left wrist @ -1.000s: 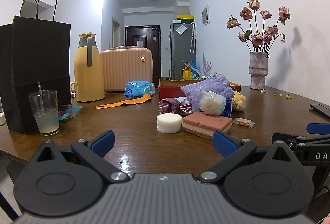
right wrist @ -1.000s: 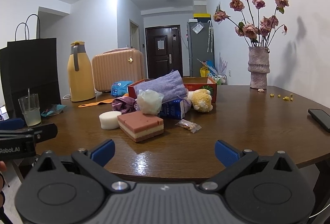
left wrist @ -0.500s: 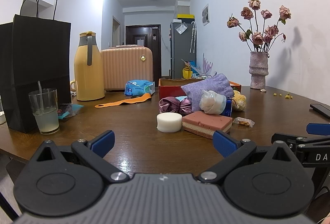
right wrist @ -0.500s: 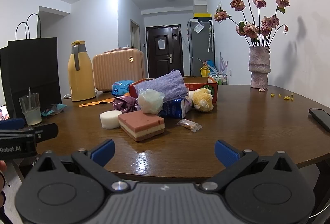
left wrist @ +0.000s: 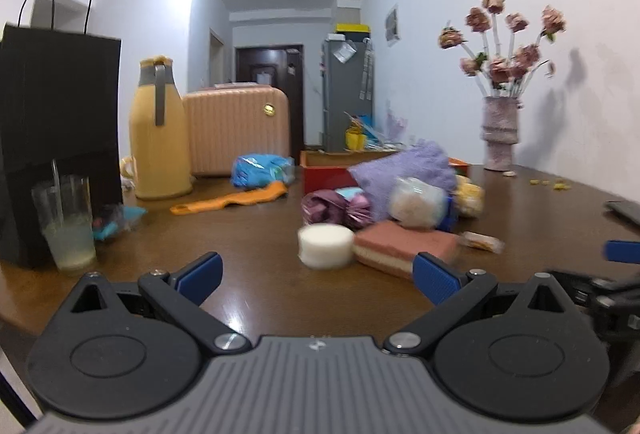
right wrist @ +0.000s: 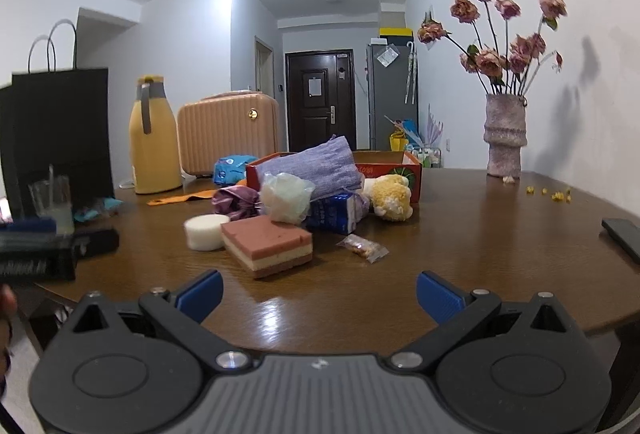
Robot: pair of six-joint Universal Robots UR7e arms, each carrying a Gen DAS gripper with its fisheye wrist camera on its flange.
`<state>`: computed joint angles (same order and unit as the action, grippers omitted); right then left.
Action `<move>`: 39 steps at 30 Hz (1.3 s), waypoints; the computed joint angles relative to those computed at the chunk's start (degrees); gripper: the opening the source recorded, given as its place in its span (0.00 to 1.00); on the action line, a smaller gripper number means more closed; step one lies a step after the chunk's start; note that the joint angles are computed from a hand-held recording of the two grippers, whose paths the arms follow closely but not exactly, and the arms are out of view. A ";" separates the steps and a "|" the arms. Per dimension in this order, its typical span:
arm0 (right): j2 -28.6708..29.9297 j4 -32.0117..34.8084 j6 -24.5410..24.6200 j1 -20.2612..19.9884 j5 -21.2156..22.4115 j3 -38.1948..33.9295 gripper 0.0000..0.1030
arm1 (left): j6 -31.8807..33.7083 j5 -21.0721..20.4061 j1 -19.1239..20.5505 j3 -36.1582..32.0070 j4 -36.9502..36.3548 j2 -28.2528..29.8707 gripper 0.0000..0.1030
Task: Organize soft objects
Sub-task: 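Grasp the clear plastic bag with the left gripper while the right gripper grasps the clear snack packet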
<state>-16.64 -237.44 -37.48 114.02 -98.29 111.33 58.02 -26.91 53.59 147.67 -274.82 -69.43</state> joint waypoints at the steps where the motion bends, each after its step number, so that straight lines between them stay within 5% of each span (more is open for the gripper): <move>1: 0.42 0.91 -0.69 -0.13 -0.65 -1.46 1.00 | 1.21 -1.85 2.44 -2.11 0.73 0.67 1.00; 11: 2.19 15.39 1.25 -0.69 0.53 -13.78 1.00 | -21.57 -7.60 13.72 -7.81 31.32 -5.47 1.00; 16: 3.66 24.05 4.89 -0.21 4.33 -21.32 0.96 | -17.54 -12.01 15.97 -13.33 32.84 -3.72 1.00; 21: 6.40 29.49 5.10 0.00 5.73 -28.13 0.92 | -19.26 -11.12 17.50 -17.88 38.87 -3.30 0.96; 29: 4.05 32.08 6.41 -2.03 7.39 -26.89 0.86 | -23.44 -17.98 18.75 -21.02 50.03 -3.06 0.92; 32: 2.82 31.62 5.21 -2.44 4.45 -25.60 0.83 | -24.32 -20.94 19.04 -23.40 54.53 -1.84 0.93; 33: 2.41 32.42 5.00 -2.57 2.69 -25.53 0.80 | -25.59 -21.93 19.25 -24.42 57.24 -1.58 0.91; 35: 2.00 35.31 4.26 -2.53 -0.90 -26.13 0.73 | -27.39 -24.27 19.54 -25.60 60.85 -1.30 0.65; 39: 2.25 41.71 1.91 -3.08 -3.19 -28.54 0.50 | -28.64 -24.85 19.66 -28.14 65.53 0.37 0.57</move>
<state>-14.39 -195.73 -35.57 110.94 -101.48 82.79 29.38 -51.76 73.25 119.54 -209.29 -69.06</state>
